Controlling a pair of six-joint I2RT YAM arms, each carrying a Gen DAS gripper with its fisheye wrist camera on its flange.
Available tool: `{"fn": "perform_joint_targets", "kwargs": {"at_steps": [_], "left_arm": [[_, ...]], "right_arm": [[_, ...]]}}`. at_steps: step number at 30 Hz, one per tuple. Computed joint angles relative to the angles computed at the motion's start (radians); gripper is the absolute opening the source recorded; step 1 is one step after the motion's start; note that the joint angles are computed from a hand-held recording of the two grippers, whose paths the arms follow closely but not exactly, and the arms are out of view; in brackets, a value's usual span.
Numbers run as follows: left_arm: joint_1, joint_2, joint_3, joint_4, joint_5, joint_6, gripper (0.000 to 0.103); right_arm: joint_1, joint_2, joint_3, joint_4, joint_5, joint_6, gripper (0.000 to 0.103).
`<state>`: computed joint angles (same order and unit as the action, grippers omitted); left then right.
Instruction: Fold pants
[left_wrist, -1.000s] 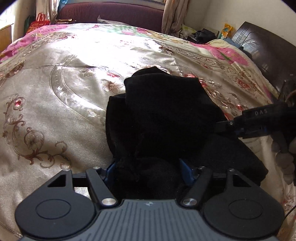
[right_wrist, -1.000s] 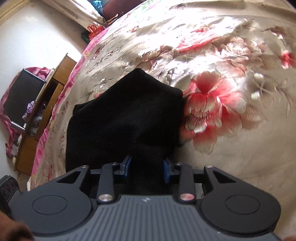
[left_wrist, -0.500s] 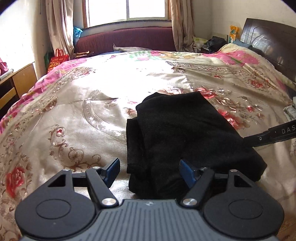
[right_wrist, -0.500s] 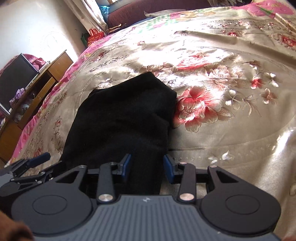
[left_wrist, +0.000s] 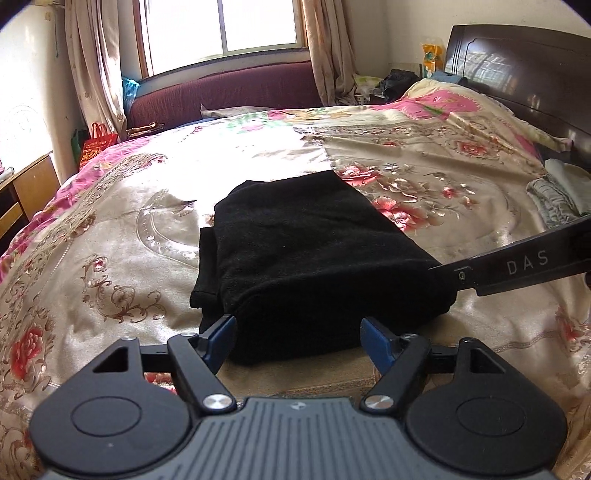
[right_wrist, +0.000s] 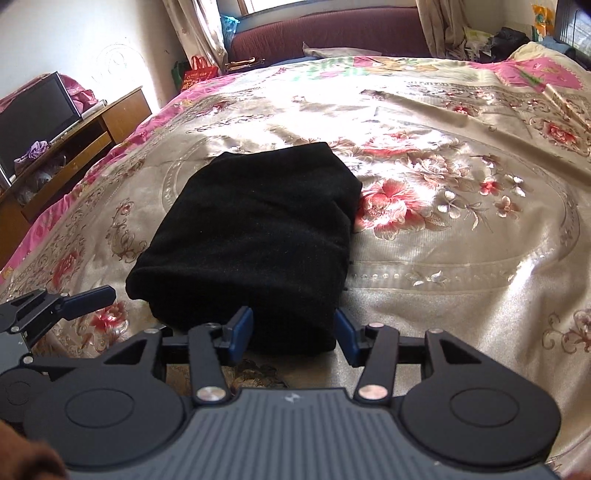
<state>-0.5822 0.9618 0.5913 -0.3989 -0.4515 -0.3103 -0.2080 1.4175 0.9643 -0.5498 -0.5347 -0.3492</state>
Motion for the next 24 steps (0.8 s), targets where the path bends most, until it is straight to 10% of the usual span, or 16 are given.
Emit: {"fn": "perform_joint_targets", "kwargs": {"at_steps": [24], "left_arm": [[-0.117,0.048,-0.057,0.011,-0.146,-0.172,0.103]], "right_arm": [[-0.041,-0.041,-0.143,0.038,0.035,-0.034,0.055]]}}
